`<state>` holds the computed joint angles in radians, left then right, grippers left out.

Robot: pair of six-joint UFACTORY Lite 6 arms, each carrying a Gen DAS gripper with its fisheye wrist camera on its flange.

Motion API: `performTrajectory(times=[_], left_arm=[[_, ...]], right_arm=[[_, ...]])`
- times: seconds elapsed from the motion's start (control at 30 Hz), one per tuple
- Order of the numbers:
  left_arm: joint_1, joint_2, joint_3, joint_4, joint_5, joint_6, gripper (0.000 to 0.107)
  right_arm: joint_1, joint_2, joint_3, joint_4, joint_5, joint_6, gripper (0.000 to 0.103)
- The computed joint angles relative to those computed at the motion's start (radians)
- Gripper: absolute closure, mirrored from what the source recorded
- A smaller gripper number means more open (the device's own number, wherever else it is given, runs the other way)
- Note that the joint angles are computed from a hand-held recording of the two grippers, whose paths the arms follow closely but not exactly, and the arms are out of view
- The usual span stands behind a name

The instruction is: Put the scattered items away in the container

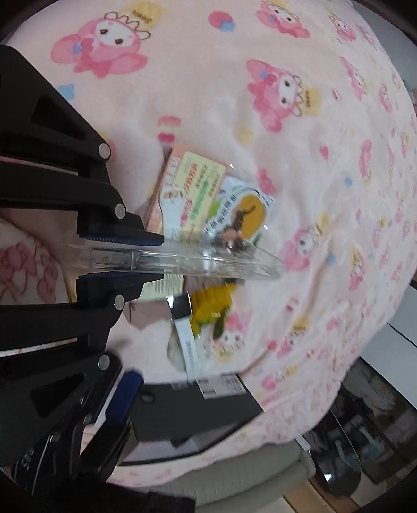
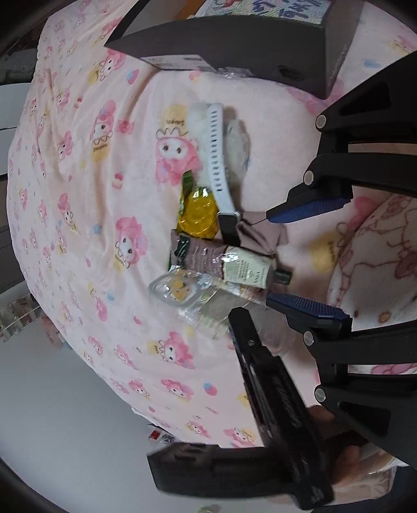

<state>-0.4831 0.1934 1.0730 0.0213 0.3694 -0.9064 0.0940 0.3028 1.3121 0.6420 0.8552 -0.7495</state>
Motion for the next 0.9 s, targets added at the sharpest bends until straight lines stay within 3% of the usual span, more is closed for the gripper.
performTrajectory(times=[0.1, 0.13, 0.2, 0.3, 0.37, 0.47, 0.53, 0.73, 0.8, 0.9], left_arm=[[0.031, 0.013, -0.059, -0.134, -0.036, 0.127, 0.096], [0.044, 0.008, -0.085, -0.238, -0.06, 0.216, 0.105], [0.04, -0.042, -0.118, -0.326, -0.079, 0.277, 0.105], [-0.006, -0.132, -0.096, -0.3, -0.073, 0.247, 0.105], [-0.068, -0.151, -0.028, -0.202, -0.069, 0.132, 0.106], [-0.192, -0.101, 0.147, 0.068, 0.004, -0.137, 0.106], [-0.273, -0.035, 0.255, 0.067, -0.011, -0.144, 0.106], [-0.431, 0.226, 0.509, -0.52, -0.094, 0.361, 0.106], [-0.466, 0.353, 0.645, -0.695, -0.062, 0.545, 0.106], [-0.496, 0.556, 0.893, -0.666, 0.057, 0.531, 0.106]], right_arm=[[-0.024, -0.023, -0.027, -0.019, -0.009, -0.005, 0.061], [-0.033, -0.029, -0.03, -0.022, -0.006, -0.004, 0.061], [-0.071, -0.059, -0.045, 0.002, 0.025, -0.028, 0.061], [-0.153, -0.134, -0.079, 0.055, 0.084, -0.098, 0.061], [-0.214, -0.17, -0.087, 0.069, 0.115, -0.111, 0.061], [-0.336, -0.216, -0.096, 0.108, 0.182, -0.155, 0.061], [-0.441, -0.252, -0.111, 0.133, 0.24, -0.219, 0.061], [-0.81, -0.204, -0.031, 0.105, 0.388, -0.323, 0.061], [-0.919, -0.158, 0.025, 0.106, 0.417, -0.367, 0.061], [-1.022, -0.072, 0.097, 0.079, 0.404, -0.397, 0.06]])
